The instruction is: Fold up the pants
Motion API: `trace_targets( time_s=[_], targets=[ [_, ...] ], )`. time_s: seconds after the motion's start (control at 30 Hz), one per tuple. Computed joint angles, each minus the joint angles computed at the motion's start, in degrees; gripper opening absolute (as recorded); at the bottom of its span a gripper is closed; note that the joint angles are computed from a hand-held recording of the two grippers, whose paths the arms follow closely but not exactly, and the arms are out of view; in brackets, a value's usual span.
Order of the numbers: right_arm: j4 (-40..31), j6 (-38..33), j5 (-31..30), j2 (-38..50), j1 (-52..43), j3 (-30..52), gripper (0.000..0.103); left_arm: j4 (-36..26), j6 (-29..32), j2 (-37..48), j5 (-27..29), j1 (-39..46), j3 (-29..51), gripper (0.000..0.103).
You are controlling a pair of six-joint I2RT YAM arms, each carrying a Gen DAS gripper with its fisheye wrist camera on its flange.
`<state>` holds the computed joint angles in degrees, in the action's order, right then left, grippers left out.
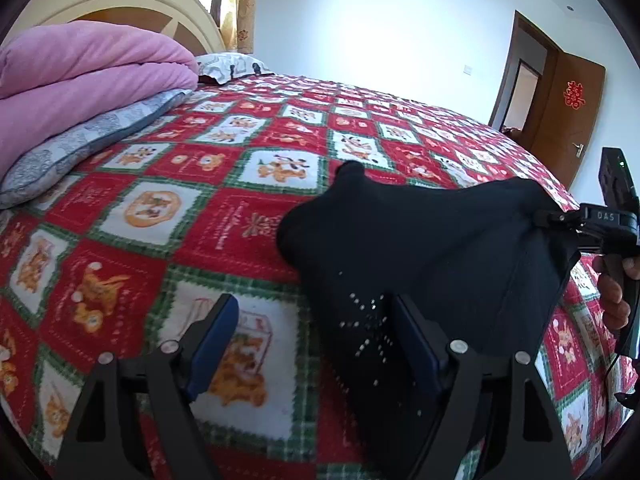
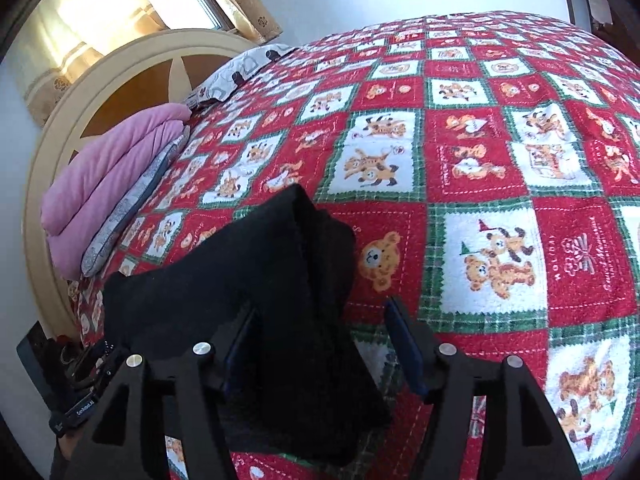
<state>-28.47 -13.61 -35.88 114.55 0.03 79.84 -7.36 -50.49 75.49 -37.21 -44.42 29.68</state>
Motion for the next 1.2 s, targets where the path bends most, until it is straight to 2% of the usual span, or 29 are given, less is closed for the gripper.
trace_targets(
  time_s=[0.27,0.47,0.6,0.67,0.8,0.97,1.2],
  targets=[
    [-0.6,2.9,0.8,-3.3,-3.5,-0.6,0.064,-7.5,-4.7,-2.8,-2.8,-3.2,1.2,0.081],
    [-0.7,-0.3,0.1,-10.0,-5.3,-5.8,0.064,-15.2,-10.3,-4.4,-6.6,-7.7,3.9,0.084],
    [-0.2,-2.9,-0.5,-18.3,-6.1,-12.6,0.065,-22.1,-15.5,-4.8,-10.8,-12.5,7.4,0.085],
    [0.7,-3.6,0.2,-23.3,-6.6,-16.3,0.064,-27.0,-20.2,-4.2,-14.0,-15.9,9.8,0.093],
    [0.6,-6.9,-1.0,-36.3,-8.7,-24.9,0.065,-35.0,-28.0,-3.1,-18.5,-22.0,13.6,0.095],
    [-5.7,-13.7,-6.9,-50.3,-14.5,-30.6,0.065,-44.8,-36.7,-0.2,-22.4,-28.8,19.2,0.095],
    [-17.6,-24.6,-16.3,-61.2,-26.2,-32.6,0.069,-60.3,-50.2,5.7,-28.1,-36.6,28.8,0.099]
  ],
)
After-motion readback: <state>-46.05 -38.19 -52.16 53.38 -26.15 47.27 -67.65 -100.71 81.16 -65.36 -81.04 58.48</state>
